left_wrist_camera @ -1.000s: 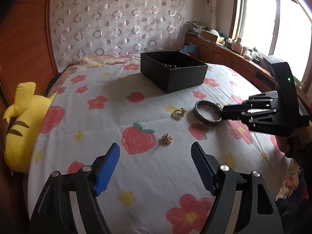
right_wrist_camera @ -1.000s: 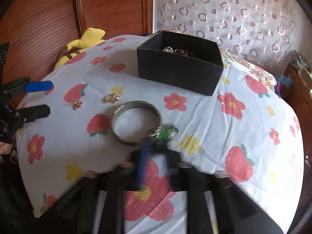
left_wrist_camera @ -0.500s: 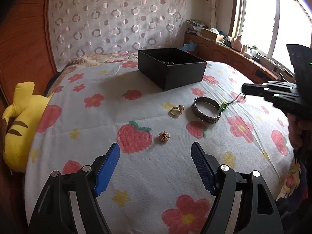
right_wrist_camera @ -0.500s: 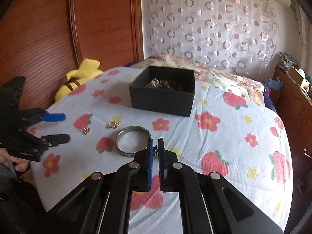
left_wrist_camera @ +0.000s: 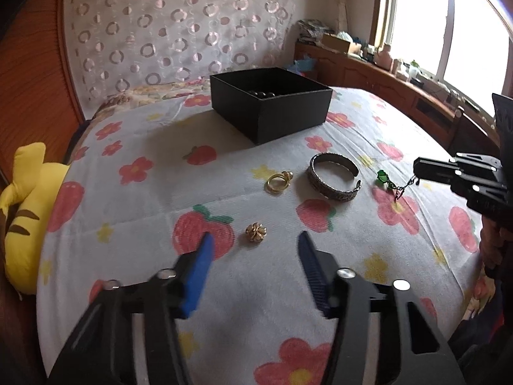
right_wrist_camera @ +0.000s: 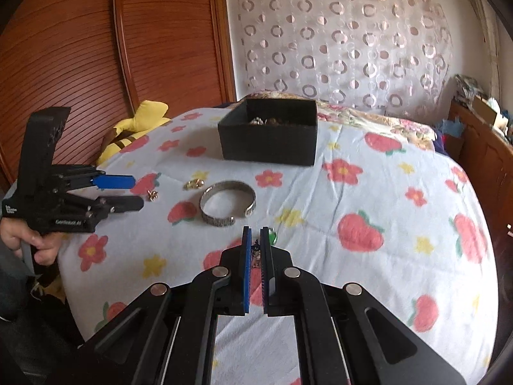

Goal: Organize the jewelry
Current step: 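Grasp the green pendant chain with the right gripper and lift it, then grasp the gold flower earring with the left gripper while the right gripper carries the pendant to the box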

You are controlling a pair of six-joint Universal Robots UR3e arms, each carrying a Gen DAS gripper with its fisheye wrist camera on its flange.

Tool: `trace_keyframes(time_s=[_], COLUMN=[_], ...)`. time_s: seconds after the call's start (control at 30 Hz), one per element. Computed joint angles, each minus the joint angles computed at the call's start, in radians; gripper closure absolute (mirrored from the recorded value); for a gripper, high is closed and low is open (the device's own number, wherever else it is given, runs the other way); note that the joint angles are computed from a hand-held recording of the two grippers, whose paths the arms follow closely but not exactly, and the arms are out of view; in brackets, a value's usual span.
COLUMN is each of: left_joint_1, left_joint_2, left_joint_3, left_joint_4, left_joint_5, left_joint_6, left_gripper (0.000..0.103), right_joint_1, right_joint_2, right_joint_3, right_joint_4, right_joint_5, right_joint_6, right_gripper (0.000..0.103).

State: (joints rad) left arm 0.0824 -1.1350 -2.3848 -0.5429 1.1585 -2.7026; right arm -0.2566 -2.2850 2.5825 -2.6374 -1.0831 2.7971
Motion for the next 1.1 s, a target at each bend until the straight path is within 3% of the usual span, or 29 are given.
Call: trace_keyframes(time_s=[0.1,0.37,0.4,0.43,0.77,1.1], left_joint_1=[-0.047,-0.106,-0.109,-0.112,-0.084,-0.068], left_joint_2=[-0.063,-0.153,-0.154,-0.153,-0.064,-0.091], left_joint_3=[0.038,0.069,0.07,0.073,0.05,0.162], left_joint_4=[0.023,0.083,0.082,0.079,0.058,0.05], left_joint_5=[0.044,0.118,0.119,0.119,0.058,-0.006], left_joint_6=[-0.017,-0.056,-0.057,-0.054,-0.047,-0.079], left_gripper=[0.07,0.081,0.088,0.089,0.089,0.089], right_joint_1=[0.021,0.019,0.014,0.018,0.006,0.054], right_joint_2=[0.033,0.028,0.023,0.027,0.0,0.096], right_joint_3=[0.027,0.048,0.049,0.047,0.017,-0.233], right_joint_4=[-0.066,-0.084,-0.08,-0.082,-0.034,0.005], right_joint_5=[-0.018,-0.011,-0.005,-0.01,0.004,-0.041], right_joint_6=[0.018,0.011,0.008,0.011,0.006,-0.027], right_gripper=[0.097,0.097,0.097,0.097,0.097,0.097])
